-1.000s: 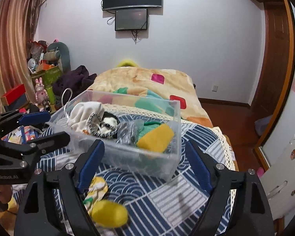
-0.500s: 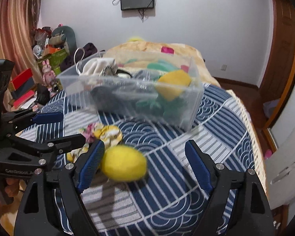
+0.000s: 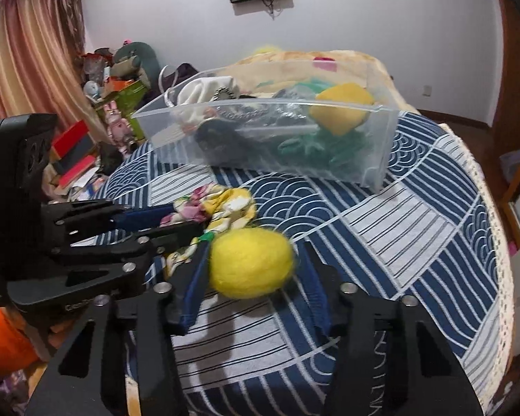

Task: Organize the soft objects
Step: 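Grasp the floral scrunchie with the left tool while the right tool grasps the yellow ball, then release the scrunchie into the box with the left tool while the right tool releases the ball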

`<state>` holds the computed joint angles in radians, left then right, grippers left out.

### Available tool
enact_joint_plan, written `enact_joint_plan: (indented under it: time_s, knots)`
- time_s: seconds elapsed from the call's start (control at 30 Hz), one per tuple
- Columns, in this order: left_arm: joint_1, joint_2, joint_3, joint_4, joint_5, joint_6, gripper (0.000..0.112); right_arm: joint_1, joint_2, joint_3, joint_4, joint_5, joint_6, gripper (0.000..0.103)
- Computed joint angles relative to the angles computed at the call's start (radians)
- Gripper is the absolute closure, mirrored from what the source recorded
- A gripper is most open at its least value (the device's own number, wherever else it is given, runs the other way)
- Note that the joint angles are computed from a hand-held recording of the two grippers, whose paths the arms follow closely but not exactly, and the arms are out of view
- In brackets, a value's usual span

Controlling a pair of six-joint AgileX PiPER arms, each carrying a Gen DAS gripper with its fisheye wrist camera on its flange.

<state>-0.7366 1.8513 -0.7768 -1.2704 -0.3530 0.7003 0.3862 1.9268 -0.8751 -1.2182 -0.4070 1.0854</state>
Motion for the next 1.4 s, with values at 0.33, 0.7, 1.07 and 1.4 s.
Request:
enact_joint_plan:
  time_s: [0.33,0.7,1.07,1.4]
  knots:
    - [-0.039,-0.093,0.064,-0.059,-0.095,0.032,0.104,-0.005,-0.037,0.028,0.146,0.001,-0.122,0.062]
    - [-0.016,-0.251,0.061,-0.131,-0.22,0.166,0.104,0.006,-0.105,-0.011,0.323,0.015,-0.282,0.062]
    - [0.097,-0.207,-0.065,-0.123,-0.257,0.209,0.104,0.058,-0.06,-0.174,0.561,0.073,-0.447,0.062]
    - [0.186,-0.077,-0.154,-0.137,-0.171,0.253,0.104,0.098,0.086,-0.358,0.362,0.186,-0.213,0.062]
